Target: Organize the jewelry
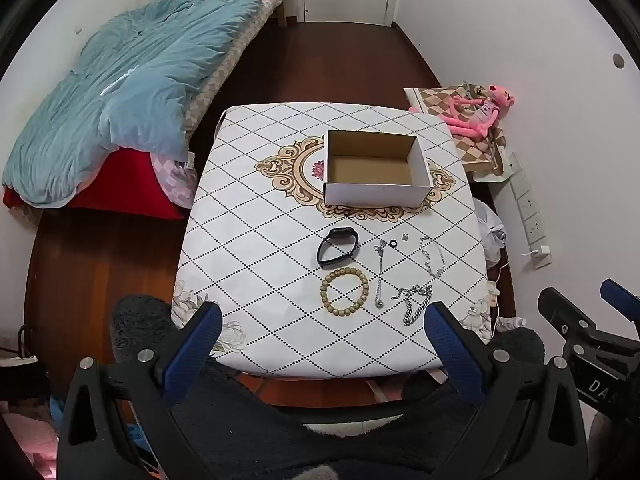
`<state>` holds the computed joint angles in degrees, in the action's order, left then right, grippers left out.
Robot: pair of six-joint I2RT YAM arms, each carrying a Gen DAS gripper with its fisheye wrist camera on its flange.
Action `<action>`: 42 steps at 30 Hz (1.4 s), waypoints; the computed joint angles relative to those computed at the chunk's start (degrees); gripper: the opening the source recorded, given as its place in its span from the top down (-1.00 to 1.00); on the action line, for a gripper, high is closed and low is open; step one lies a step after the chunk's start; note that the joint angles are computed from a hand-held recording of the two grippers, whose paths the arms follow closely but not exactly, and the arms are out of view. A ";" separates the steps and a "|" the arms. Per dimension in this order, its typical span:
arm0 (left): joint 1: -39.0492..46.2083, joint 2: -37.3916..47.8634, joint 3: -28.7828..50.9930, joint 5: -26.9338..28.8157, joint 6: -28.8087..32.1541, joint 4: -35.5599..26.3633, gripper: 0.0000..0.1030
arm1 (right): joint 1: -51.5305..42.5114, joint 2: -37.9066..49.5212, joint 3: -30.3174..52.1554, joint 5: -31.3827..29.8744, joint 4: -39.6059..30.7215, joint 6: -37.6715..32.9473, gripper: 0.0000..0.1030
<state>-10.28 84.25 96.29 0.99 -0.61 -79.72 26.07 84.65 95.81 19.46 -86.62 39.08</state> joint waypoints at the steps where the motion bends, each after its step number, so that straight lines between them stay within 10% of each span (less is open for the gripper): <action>1: 0.00 -0.06 -0.06 0.01 -0.02 0.13 -1.00 | -0.10 -0.08 -0.04 -0.03 0.01 -0.09 -1.00; 42: -0.54 0.32 2.52 -0.22 -0.79 -0.93 -1.00 | 0.20 0.02 1.56 1.60 -1.19 0.01 -1.00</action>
